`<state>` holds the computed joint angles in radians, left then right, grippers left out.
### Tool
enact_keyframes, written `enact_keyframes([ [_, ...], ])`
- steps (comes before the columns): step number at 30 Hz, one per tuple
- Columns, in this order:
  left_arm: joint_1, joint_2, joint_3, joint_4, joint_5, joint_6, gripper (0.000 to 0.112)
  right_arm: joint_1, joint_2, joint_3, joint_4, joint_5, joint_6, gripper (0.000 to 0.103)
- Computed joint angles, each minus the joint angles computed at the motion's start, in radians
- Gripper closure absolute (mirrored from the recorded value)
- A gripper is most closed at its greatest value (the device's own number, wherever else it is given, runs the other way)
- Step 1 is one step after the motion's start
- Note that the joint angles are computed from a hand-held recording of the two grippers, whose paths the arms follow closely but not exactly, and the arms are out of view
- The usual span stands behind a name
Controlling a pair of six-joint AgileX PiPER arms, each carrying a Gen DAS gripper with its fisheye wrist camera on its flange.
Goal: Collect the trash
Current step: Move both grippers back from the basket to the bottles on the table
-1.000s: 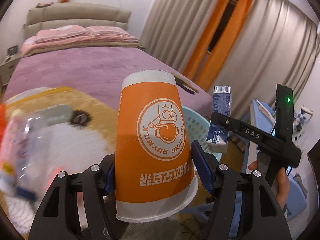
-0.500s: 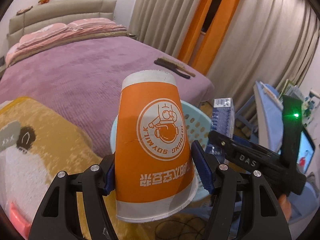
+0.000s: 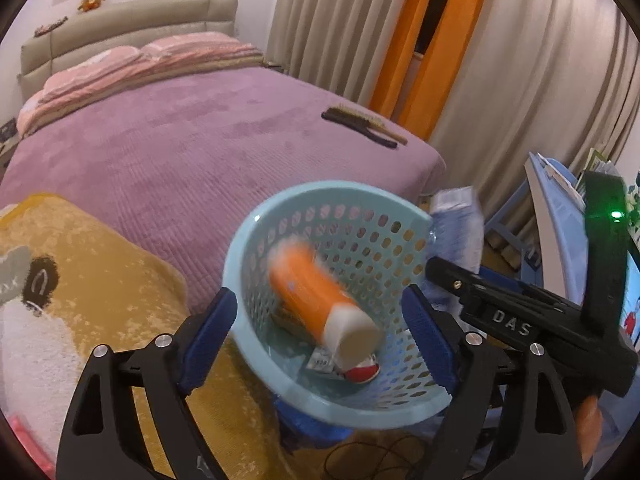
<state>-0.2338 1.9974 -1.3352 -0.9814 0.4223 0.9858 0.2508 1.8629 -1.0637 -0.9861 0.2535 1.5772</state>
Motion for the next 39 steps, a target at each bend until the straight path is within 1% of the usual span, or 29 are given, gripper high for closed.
enact_keyframes([
  [2,0.007,-0.021,0.018,-0.021,0.000,0.021,0.030,0.002,-0.006,0.006,-0.020,0.007,0.018,0.039],
  [7,0.061,-0.112,0.127,-0.199,0.025,0.204,0.030,0.013,-0.051,0.050,-0.111,0.004,0.117,0.039],
  [11,0.094,-0.200,0.216,-0.299,0.041,0.310,0.029,0.045,-0.105,0.074,-0.125,0.014,0.136,0.039],
  [13,0.131,-0.261,0.272,-0.365,0.066,0.384,0.029,0.072,-0.131,0.082,-0.142,0.026,0.153,0.039],
  [15,0.169,-0.316,0.319,-0.401,0.093,0.425,0.029,0.116,-0.159,0.079,-0.146,0.052,0.153,0.039],
  [17,0.210,-0.379,0.368,-0.432,0.120,0.459,0.029,0.160,-0.180,0.071,-0.148,0.076,0.156,0.039],
  [19,0.251,-0.422,0.390,-0.434,0.145,0.467,0.029,0.209,-0.197,0.060,-0.154,0.100,0.162,0.039],
  [21,0.311,-0.478,0.433,-0.447,0.182,0.493,0.029,0.253,-0.206,0.045,-0.158,0.120,0.166,0.039],
  [25,0.437,-0.546,0.491,-0.445,0.255,0.515,0.029,0.341,-0.202,-0.003,-0.171,0.156,0.168,0.039],
  [30,0.649,-0.583,0.545,-0.421,0.361,0.554,0.029,0.455,-0.164,-0.054,-0.289,0.181,0.253,0.039],
  [32,0.724,-0.573,0.551,-0.413,0.399,0.565,0.029,0.495,-0.136,-0.084,-0.324,0.175,0.258,0.039],
  [34,0.806,-0.553,0.554,-0.406,0.420,0.587,0.029,0.531,-0.102,-0.123,-0.342,0.175,0.252,0.039],
  [37,0.916,-0.508,0.530,-0.386,0.449,0.606,0.029,0.577,-0.037,-0.204,-0.289,0.178,0.170,0.039],
  [39,0.968,-0.467,0.491,-0.362,0.464,0.596,0.029,0.593,0.012,-0.268,-0.207,0.163,0.078,0.039],
])
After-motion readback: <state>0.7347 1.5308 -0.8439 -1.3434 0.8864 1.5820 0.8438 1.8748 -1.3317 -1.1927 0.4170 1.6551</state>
